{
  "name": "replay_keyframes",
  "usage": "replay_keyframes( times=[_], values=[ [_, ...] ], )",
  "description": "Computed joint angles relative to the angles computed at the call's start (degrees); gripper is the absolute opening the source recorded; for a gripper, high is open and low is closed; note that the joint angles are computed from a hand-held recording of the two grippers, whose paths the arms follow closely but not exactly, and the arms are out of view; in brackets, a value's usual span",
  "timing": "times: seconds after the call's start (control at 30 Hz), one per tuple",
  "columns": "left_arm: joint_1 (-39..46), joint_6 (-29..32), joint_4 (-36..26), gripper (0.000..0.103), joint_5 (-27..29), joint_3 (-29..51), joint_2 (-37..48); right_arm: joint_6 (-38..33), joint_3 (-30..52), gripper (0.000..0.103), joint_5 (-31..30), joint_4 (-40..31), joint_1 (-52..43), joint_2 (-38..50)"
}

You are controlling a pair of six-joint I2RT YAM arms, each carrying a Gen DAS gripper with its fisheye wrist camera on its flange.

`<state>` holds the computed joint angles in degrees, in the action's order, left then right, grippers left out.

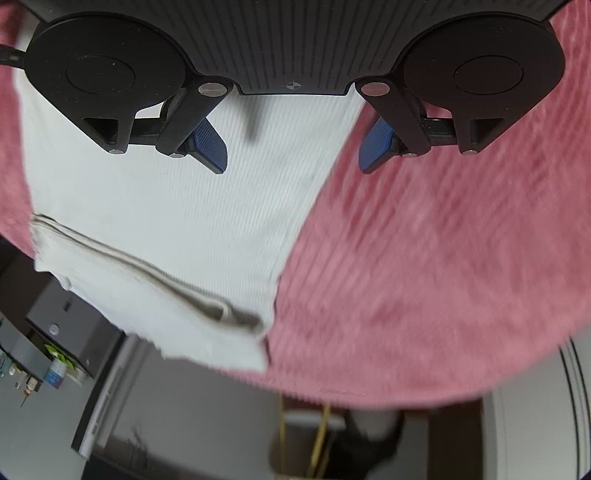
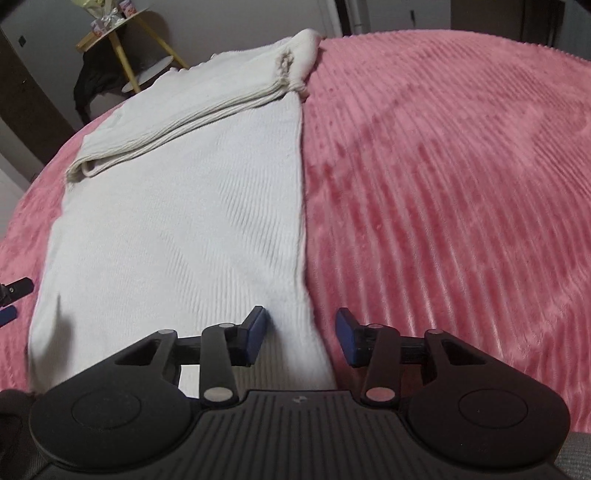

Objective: Fold small clothes
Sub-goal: 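Open both tools and lift them away from the folded sweater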

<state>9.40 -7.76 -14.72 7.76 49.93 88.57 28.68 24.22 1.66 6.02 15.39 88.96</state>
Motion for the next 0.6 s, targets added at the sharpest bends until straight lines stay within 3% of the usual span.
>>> replay_keyframes(
  times=[0.07,0.13,0.27,0.37,0.47,0.57,0.6],
  values=[
    [1.81,2.41,-3.0,0.084,0.93,1.46,1.52,-0.3,0.62,0.042,-1.29,-1.22,-0.29,0.33],
    [2.44,3.71,-3.73,0.084,-1.8,1.37,2.17,-0.5,1.4,0.042,-1.81,-2.49,-0.55,0.58],
    [5.72,6.44,-9.52,0.087,3.27,4.84,5.37,-1.89,2.56,0.042,-2.32,-5.5,-0.55,0.08],
    [5.48,9.8,-11.01,0.086,2.02,6.39,7.11,-3.73,2.55,0.042,-3.13,-6.01,-1.32,-0.03],
    [5.38,11.08,-14.2,0.07,3.08,9.18,10.06,-3.51,2.49,0.042,-4.09,-5.45,-2.07,0.5],
    [4.65,12.81,-14.3,0.046,2.73,8.92,9.63,-4.13,1.76,0.022,-4.28,-4.43,-1.47,-0.27],
    [4.5,13.5,-14.71,0.03,3.04,9.0,9.38,-4.28,1.58,0.013,-4.12,-4.37,-1.08,-0.67]
  ],
)
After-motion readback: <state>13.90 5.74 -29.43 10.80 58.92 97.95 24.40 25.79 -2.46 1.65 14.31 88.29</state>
